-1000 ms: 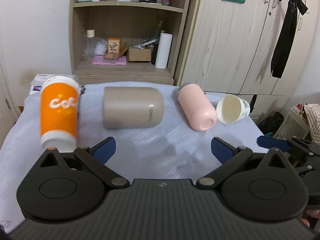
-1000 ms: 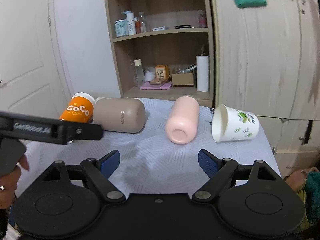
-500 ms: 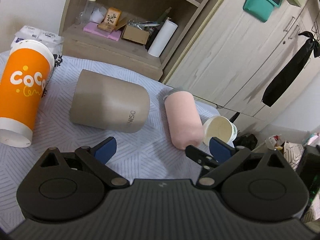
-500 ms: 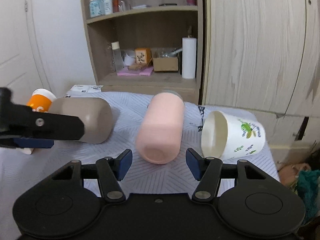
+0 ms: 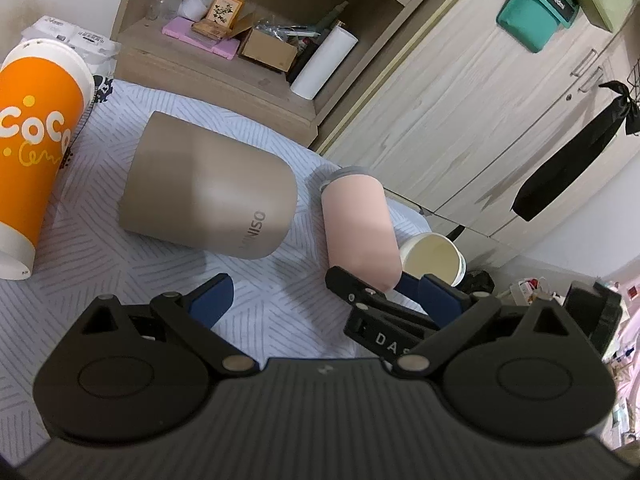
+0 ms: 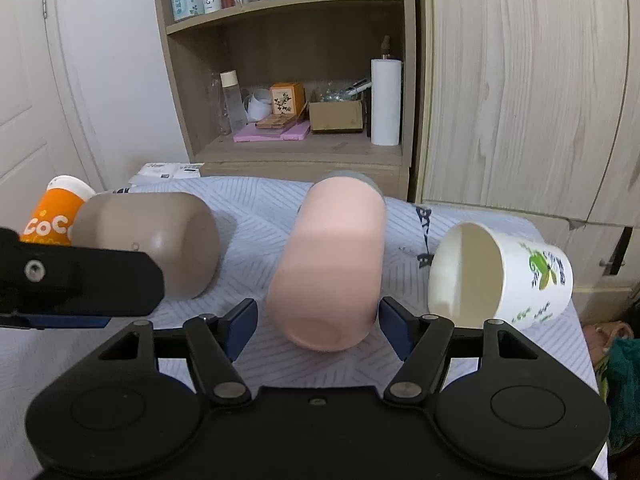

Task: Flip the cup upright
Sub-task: 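Move the right tool toward the pink cup and straddle its body, then close the right gripper around the pink cup's body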

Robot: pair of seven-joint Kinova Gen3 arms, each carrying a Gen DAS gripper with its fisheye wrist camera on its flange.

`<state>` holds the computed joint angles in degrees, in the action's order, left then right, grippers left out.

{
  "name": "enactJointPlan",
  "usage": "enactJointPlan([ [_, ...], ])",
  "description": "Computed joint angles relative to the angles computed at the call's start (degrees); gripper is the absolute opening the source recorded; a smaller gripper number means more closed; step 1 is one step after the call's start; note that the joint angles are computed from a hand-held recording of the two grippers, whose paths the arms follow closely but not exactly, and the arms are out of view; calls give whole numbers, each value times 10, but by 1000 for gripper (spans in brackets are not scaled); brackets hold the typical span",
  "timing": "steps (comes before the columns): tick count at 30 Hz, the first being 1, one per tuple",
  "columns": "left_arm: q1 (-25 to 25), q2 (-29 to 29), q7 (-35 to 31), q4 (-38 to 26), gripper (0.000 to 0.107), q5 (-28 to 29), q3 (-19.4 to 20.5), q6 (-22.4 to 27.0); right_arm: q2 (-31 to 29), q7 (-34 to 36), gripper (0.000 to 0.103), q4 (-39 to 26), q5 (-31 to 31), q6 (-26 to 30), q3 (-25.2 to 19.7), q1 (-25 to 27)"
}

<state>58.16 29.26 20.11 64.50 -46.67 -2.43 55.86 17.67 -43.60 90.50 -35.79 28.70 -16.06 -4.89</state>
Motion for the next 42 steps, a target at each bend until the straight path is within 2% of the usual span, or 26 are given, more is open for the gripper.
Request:
enactJointPlan([
  [2,2,-2,8,6,100,-3,-2,-5,0,-13,72,-1,12,-8,7,-11],
  [5,3,-4,18,13,100,-7,-2,-9,1,-8,68,5,3,-15,-2,-4],
  [9,1,-11,33,30,100,-8,1,-25,-15,6,68,27,-13,-25,-13,9],
  [13,-4,-21,47,54,100,-6,6,-51,-28,44,68,45,-71,20,-20,39],
  [18,-3,-28,42,66,100,-4,14,-66,-58,62,68,80,-121,42,7,34],
  [22,1,-48,68,103,100,-10,16,-99,-83,93,68,104,-159,77,29,33],
  [27,17,-74,155,161,100,-51,13,-135,-109,130,68,137,-198,127,69,32],
  [29,17,-81,184,179,100,-70,17,-154,-114,122,68,146,-202,146,87,30],
  [33,7,-82,195,191,100,-84,32,-178,-136,143,68,173,-222,151,105,23],
  [36,-4,-75,174,181,98,-72,41,-184,-140,140,68,182,-218,145,112,10],
  [38,-6,-69,156,172,95,-58,42,-180,-141,140,68,185,-222,141,115,6],
  [40,-3,-64,155,167,85,-51,36,-178,-144,133,68,182,-209,137,116,-1],
  [42,-3,-64,149,168,85,-46,32,-181,-148,132,72,181,-190,125,114,-10],
])
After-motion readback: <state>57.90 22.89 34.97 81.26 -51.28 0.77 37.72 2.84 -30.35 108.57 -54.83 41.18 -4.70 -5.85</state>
